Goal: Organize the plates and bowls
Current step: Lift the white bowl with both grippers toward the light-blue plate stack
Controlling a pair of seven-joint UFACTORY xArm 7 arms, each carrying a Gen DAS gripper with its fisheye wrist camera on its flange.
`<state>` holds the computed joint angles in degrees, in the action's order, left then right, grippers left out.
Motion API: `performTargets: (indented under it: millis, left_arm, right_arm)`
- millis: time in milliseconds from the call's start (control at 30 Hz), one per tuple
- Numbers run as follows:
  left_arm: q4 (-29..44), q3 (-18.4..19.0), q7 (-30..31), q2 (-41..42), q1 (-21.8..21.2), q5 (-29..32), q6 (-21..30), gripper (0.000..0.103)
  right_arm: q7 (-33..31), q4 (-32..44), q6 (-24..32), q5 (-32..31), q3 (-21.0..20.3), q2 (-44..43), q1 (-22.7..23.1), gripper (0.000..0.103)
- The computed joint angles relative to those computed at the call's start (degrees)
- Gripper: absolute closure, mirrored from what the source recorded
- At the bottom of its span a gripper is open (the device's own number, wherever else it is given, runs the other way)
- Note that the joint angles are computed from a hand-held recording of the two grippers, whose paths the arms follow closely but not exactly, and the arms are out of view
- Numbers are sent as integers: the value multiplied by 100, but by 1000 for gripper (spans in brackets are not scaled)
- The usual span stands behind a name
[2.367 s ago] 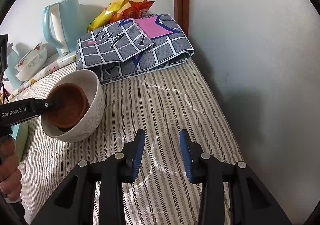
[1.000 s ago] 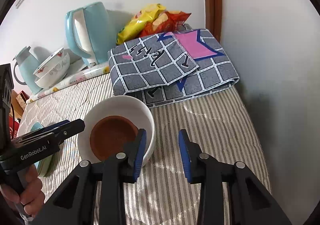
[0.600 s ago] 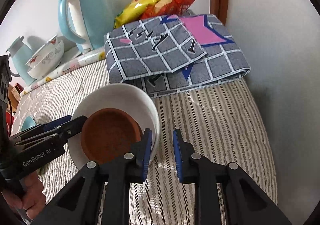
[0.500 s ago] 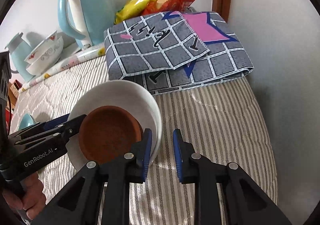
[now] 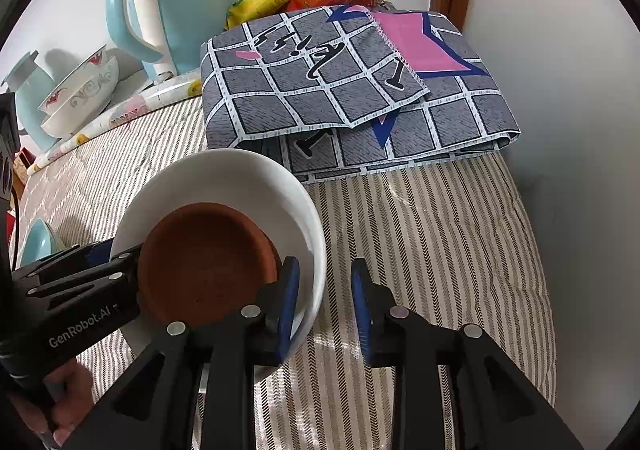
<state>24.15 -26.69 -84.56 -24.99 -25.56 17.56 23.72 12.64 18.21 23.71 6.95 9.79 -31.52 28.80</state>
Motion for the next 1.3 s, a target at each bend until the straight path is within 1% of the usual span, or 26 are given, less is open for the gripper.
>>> performTargets:
  millis: [100,200,300,333,367,467,533,600,667,700,733,767,833,1000,1133,1300]
  left_arm:
    - [-34,72,89,-32,-60,-60,-13,63]
    - [-54,142,205,-47,-109,-151,-15,62]
    - [-83,204,316,-46,-145,-256,-78,61]
    - [-106,230,358,-59,-161,-299,-97,60]
    - [-125,229,362,-69,-157,-331,-106,57]
    - [-178,190,336,-99,-119,-371,-184,57]
    - [-202,129,330,-155,-95,-340,-191,60]
    - [-219,85,318,-170,-75,-312,-277,66]
    - [-234,23,265,-167,-32,-284,-425,76]
    - [-203,-41,242,-156,10,-232,-436,78]
    - [-152,-90,232,-118,51,-182,-418,83]
    - [-113,-120,252,-98,58,-135,-396,87]
    - [-30,-162,216,-18,106,-72,-378,88]
    - [-42,-143,138,-14,70,-67,-449,88]
    - [-82,-158,66,-128,-12,-106,-328,90]
    - [-261,-93,47,-430,-237,-298,-230,91]
  right_arm:
    - [-65,-6,-38,38,-60,21,38,76]
    - [-21,-23,-81,23,-17,24,-7,72]
    - [1,-114,-248,33,-28,-13,10,71]
    - [25,-161,-326,60,-43,-30,25,71]
    - [62,-188,-364,78,-51,-40,28,70]
    - [77,-223,-409,161,-148,-45,95,69]
    - [69,-207,-389,157,-153,-31,98,69]
    - [78,-192,-369,97,-99,-25,67,71]
    - [34,-196,-382,67,-87,-34,101,80]
    - [46,-186,-373,61,-65,-33,115,83]
    - [55,-174,-359,74,-64,-27,139,89]
    - [45,-159,-346,111,-84,-20,194,91]
    - [191,-132,-301,-26,100,-32,77,91]
    - [183,-232,-347,40,-27,-132,184,91]
    - [452,-296,-286,-207,269,-297,32,92]
    - [559,-403,-248,-156,130,-510,200,95]
